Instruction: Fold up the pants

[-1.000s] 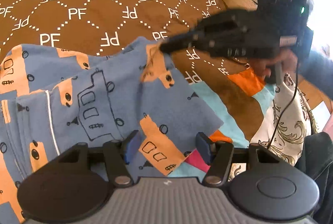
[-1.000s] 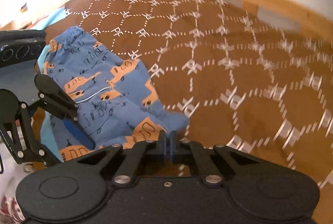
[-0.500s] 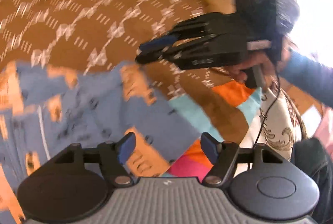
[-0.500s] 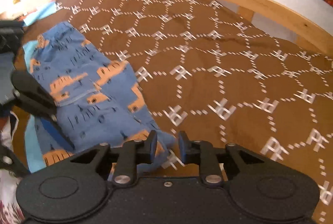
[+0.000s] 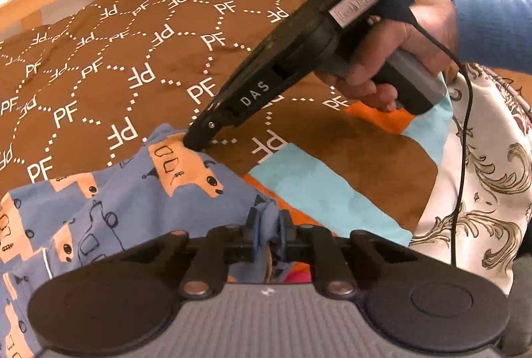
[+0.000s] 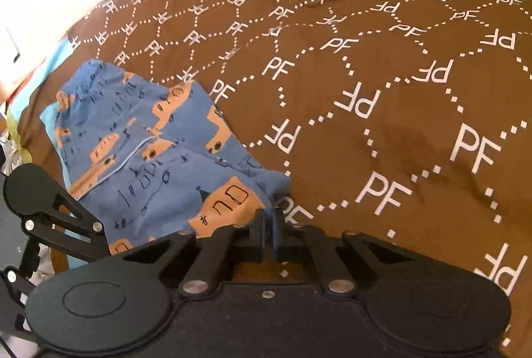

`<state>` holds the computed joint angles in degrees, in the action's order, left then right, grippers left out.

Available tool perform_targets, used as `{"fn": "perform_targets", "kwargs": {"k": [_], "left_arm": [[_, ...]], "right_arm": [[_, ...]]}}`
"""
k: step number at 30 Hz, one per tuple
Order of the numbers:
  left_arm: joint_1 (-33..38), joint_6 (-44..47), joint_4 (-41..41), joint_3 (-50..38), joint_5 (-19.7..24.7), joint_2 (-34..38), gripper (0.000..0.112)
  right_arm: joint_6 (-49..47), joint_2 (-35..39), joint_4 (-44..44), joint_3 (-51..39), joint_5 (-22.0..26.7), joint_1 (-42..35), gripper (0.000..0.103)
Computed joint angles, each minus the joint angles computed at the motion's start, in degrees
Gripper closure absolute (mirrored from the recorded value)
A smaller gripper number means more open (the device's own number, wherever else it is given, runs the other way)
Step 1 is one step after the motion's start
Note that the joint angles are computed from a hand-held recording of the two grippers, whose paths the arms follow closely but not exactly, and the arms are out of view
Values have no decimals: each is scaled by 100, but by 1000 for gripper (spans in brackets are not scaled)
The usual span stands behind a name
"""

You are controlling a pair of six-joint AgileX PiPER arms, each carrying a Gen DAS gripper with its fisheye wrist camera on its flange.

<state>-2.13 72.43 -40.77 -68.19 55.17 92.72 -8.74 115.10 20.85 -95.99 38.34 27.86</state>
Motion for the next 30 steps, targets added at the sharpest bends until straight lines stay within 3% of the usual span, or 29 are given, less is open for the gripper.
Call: {"fn": "perform_targets", "kwargs": {"k": [6, 10, 12, 13, 14, 15, 16, 17, 20, 23, 26, 27, 28, 30], "left_arm": [[395, 558, -256, -21, 476, -156, 104], [305, 503, -210, 2, 384, 3, 104], [278, 541, -201, -4, 377, 91, 102], [293, 550, -216, -25, 430, 121, 98], [387, 544, -330, -50, 569, 142, 94], [507, 477, -429, -86, 740, 162, 79], [644, 317, -468, -171, 977, 196, 56], [850, 128, -535, -220, 1193, 188, 50], [1527, 8, -733, -187, 1432, 27, 51], [2197, 49, -1024, -56, 1152, -151, 51], [2317, -836, -310, -169, 471, 31, 56], [2429, -972, -210, -226, 458, 188, 75], [2597, -906, -339, -280, 557, 336, 78], [2866, -926, -467, -502, 881, 509, 73]], "right_arm": [[377, -279, -956, 110, -401, 250, 102], [571, -43, -1458, -346, 4, 332, 101], [1091, 134, -2178, -552, 221, 535, 100], [1519, 159, -2751, -523, 197, 665, 98], [2004, 165, -3324, -502, 207, 763, 87], [2577, 115, -3871, -402, 130, 834, 81], [3068, 28, -4189, -255, 4, 872, 70], [3334, -93, -4278, -94, -179, 870, 66], [3513, -360, -4330, 203, -527, 967, 64], [3500, -362, -4191, 373, -796, 1172, 53], [3813, 205, -4867, -65, -211, 1532, 42], [4157, 417, -5301, -188, -48, 1650, 37], [4729, 471, -5794, -141, -34, 1734, 28], [5771, 598, -6643, -340, 374, 1939, 28]]}}
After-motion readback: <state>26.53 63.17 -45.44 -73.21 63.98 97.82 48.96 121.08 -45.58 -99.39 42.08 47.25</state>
